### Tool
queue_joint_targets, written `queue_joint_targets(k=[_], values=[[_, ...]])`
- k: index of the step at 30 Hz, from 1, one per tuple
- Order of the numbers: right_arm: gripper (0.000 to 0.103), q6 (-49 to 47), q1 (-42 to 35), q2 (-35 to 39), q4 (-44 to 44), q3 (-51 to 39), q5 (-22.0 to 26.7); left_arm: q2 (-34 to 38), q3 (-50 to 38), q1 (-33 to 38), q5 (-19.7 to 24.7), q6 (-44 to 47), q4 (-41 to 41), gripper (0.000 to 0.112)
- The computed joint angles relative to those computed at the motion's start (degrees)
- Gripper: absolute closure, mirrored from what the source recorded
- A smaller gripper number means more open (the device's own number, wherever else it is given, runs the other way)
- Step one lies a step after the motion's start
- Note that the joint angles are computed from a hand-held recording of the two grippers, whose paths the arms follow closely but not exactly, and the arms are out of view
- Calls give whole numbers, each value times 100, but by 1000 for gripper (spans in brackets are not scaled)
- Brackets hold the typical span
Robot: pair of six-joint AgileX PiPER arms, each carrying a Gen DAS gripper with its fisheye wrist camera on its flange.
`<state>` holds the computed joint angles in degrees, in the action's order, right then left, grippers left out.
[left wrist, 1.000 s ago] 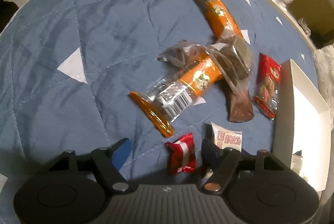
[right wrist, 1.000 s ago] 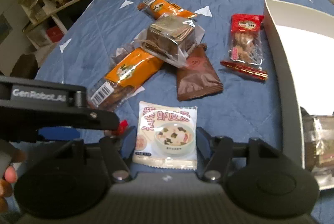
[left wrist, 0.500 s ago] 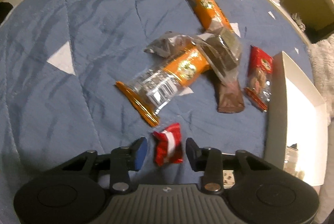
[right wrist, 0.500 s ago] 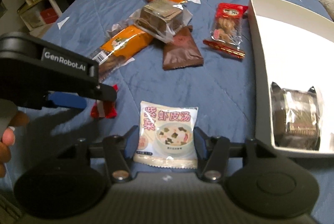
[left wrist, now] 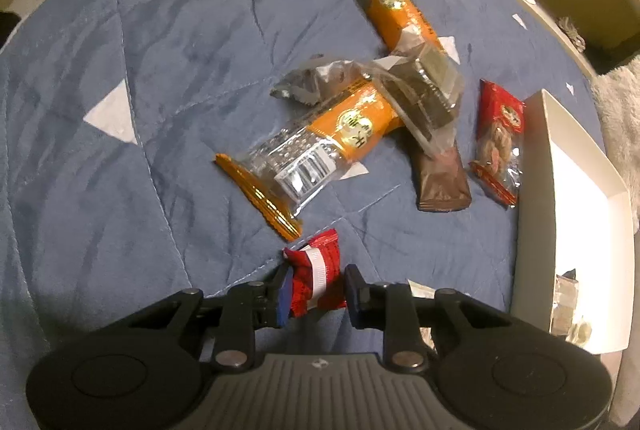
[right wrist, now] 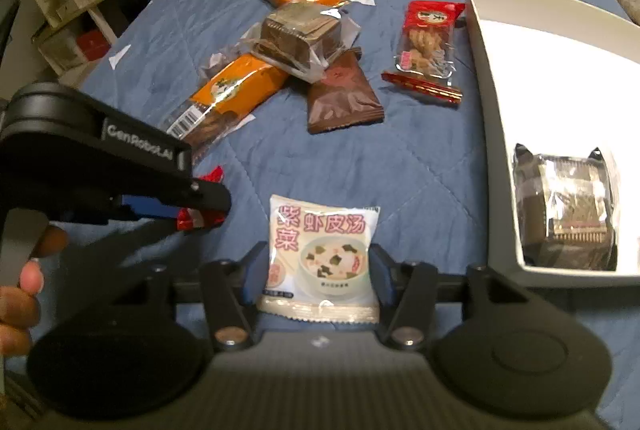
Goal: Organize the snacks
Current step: 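Carry the soup packet and red candy into the white box and release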
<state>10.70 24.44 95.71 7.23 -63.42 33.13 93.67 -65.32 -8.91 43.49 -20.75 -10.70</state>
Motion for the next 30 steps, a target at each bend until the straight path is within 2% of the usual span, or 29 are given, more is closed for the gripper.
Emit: queue_joint_targets(k=[5,13,19,30], values=[[46,-130,-125,-102,226,55,-63,-369,134,-17,-33,-89,151,83],[46,-706,-401,-677,582,176,-119,-965,265,-124,-215,-119,383,83],[46,-998,-692,-949,590,16,43,-1203,293,-275,-293,-4,377,83],[46,-1923,-1764,-1233,748,-413,589,-836,-627,-1030,-23,-503,945,83]])
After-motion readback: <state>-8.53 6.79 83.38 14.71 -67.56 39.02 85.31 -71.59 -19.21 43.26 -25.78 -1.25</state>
